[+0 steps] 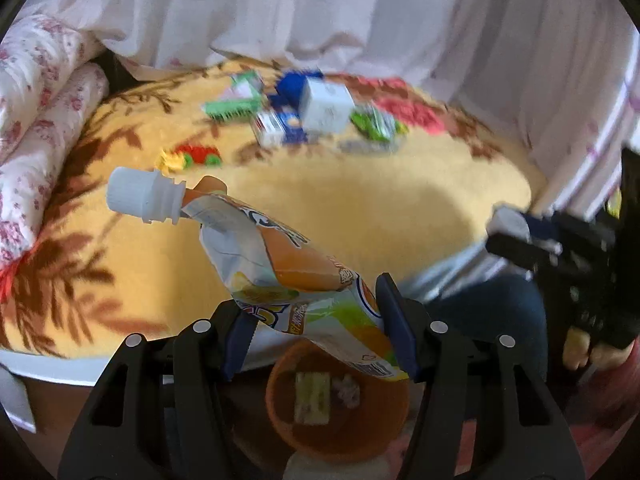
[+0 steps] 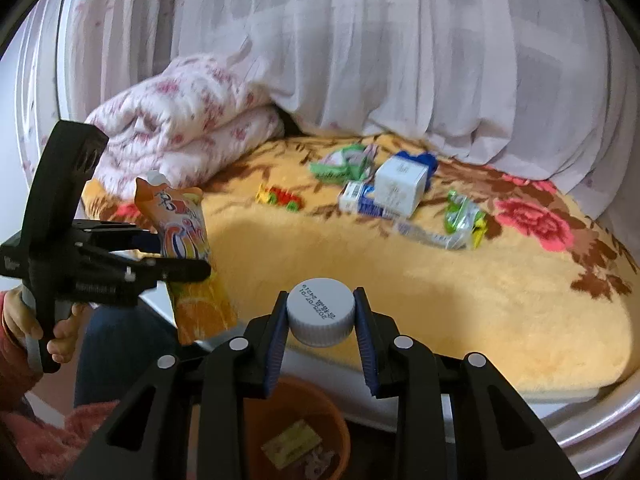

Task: Collect trash
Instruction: 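Move both tools over the orange bucket and release the pouch and cap, then raise both tools from the bucket back toward the bed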

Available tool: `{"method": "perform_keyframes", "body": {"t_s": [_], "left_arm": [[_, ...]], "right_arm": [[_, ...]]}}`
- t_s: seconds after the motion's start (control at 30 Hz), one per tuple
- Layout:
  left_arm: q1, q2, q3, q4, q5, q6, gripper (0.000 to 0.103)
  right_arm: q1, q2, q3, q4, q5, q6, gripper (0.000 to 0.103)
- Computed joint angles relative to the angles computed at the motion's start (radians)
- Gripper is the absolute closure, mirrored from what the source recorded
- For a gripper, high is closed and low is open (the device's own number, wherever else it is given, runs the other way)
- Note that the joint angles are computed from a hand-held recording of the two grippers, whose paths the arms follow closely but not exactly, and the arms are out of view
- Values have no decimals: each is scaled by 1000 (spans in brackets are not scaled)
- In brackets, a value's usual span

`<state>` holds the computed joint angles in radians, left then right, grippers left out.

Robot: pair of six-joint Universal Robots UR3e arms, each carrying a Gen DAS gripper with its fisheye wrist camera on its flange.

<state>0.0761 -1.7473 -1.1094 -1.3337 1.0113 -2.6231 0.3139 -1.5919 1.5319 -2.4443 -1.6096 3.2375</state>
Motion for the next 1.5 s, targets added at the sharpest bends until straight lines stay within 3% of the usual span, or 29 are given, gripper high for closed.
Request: {"method": "perform_keyframes", "body": {"t_s": [0.3, 0.8, 1.33, 1.37, 1.43, 1.5], "left_arm": [[-38, 50, -224, -25, 81, 120, 46], [-148, -131, -314, 26, 302, 58, 46], [-176, -201, -272, -14, 359, 21, 44], [-179, -204, -272, -9, 362, 16, 43], [-178, -205, -271, -1, 367, 3, 26], [-172, -196, -281, 11, 363, -2, 24]], "right_arm": [[33, 26, 73, 58, 27, 23, 71], [10, 152, 140, 166, 113, 73, 71], [7, 221, 92, 225, 141, 99, 71], [5, 232, 78, 227, 145, 101, 64], [-3, 222, 97, 217, 147, 107, 44], [-10, 212, 111, 207, 149, 109, 42]]}}
